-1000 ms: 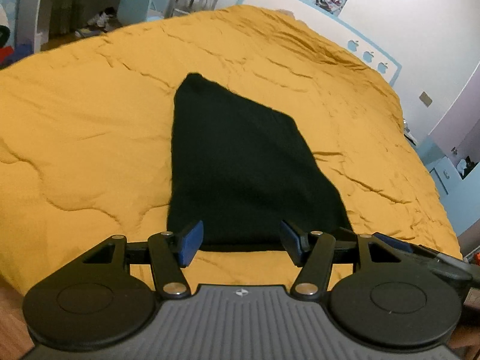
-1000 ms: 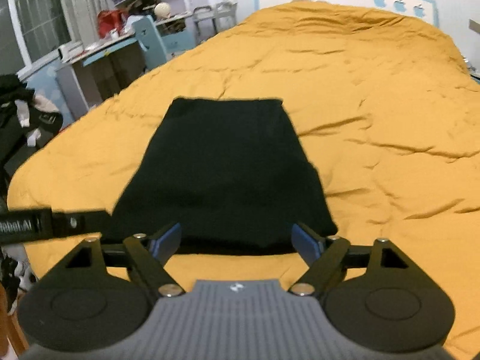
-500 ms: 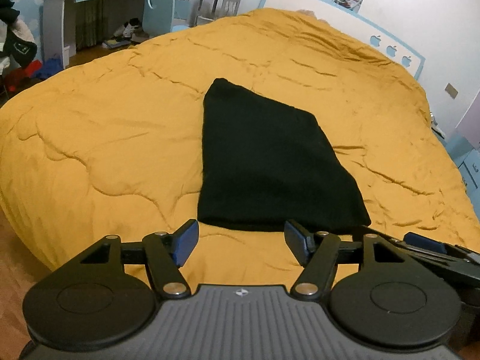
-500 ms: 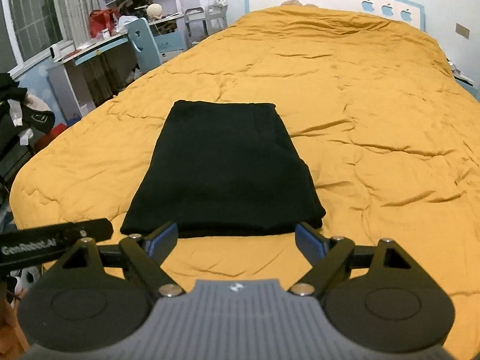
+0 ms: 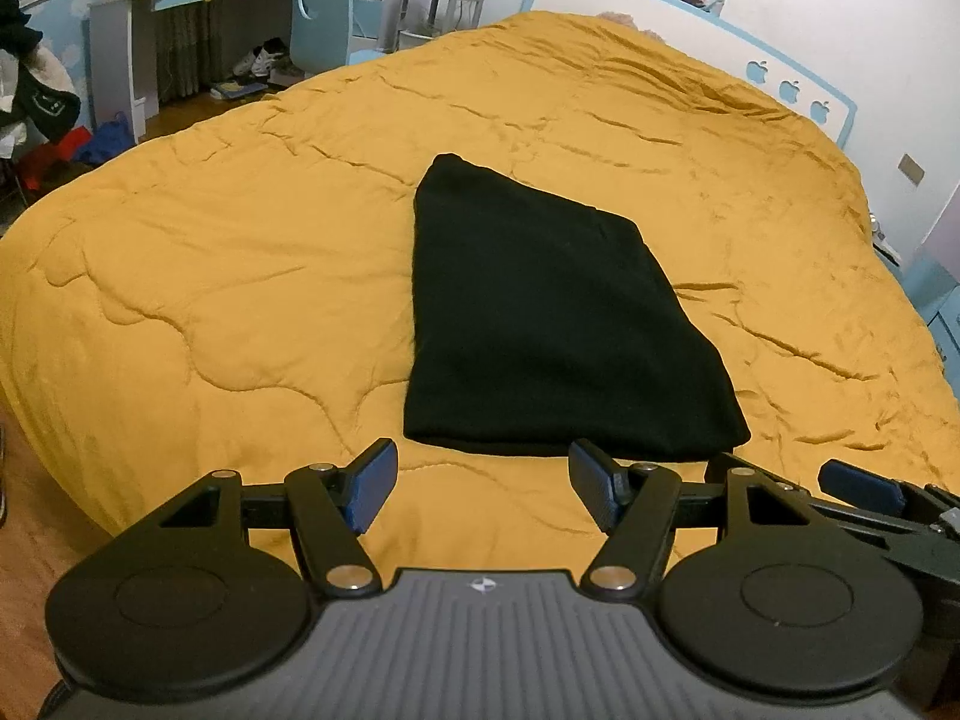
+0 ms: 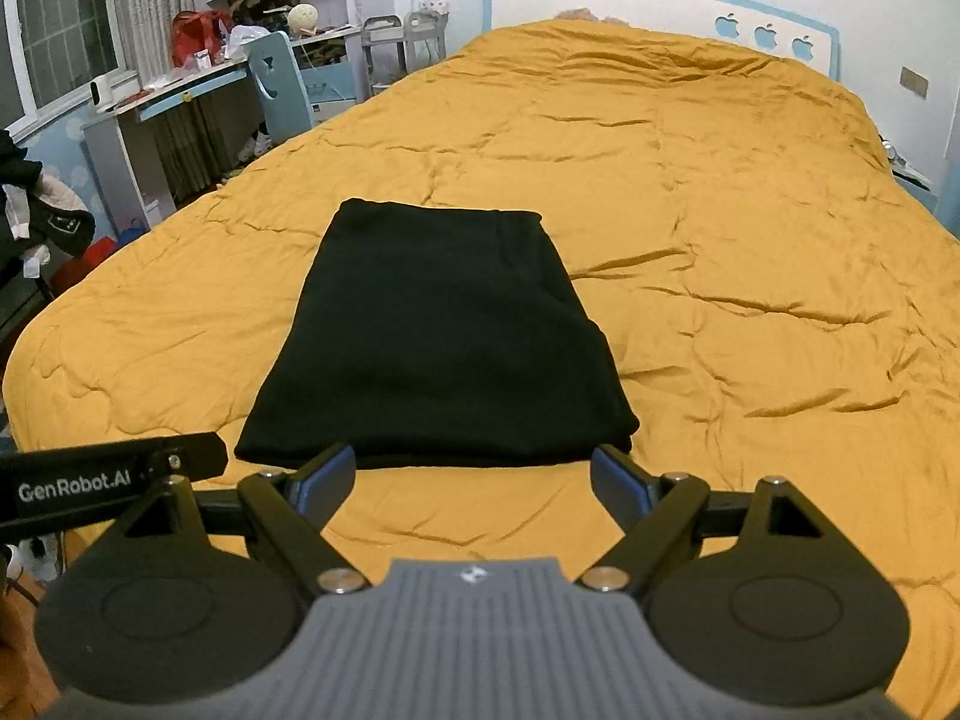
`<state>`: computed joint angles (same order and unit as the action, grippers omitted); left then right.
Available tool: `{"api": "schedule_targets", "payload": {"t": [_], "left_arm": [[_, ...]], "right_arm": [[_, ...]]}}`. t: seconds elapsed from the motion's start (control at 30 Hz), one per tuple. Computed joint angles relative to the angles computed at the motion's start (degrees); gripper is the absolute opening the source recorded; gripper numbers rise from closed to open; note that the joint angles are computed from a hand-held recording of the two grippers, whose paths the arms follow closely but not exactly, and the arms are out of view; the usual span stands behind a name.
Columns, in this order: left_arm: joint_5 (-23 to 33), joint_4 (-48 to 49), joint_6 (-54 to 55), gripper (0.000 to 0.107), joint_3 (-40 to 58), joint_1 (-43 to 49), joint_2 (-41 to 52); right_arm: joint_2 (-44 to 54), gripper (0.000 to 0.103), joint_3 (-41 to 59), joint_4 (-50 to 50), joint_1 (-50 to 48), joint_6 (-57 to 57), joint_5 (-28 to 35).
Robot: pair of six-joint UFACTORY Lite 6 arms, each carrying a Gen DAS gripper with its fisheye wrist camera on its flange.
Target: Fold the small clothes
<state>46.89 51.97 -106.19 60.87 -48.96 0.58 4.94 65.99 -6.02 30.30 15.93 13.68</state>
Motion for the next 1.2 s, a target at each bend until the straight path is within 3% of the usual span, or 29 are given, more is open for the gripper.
{"api": "schedule_targets", "payload": {"t": [0.37, 0.57, 0.87, 1.2], "left_arm": [[-0.4, -1.2, 1.8, 0.077, 0.5, -0.1, 1.1], [0.3, -1.7, 2.2, 0.077, 1.3, -0.7, 2.1], [-1.0, -2.5, 3.1, 0.076, 1.6, -0.6, 2.4], [-0.4, -2.8, 3.9, 0.076, 2.8, -0.9, 3.6]], "right_arm": [[-1.4, 0.081, -1.2, 3.7, -1.0, -3.3, 0.6], [-3.0, 0.081, -2.4, -1.1, -0.7, 1.2, 0.1], [-3.9, 0.082, -3.6, -0.7, -1.5, 1.3, -0.2], [-3.5, 0.082, -3.5, 4.0, -2.2, -2.9, -0.2]]}}
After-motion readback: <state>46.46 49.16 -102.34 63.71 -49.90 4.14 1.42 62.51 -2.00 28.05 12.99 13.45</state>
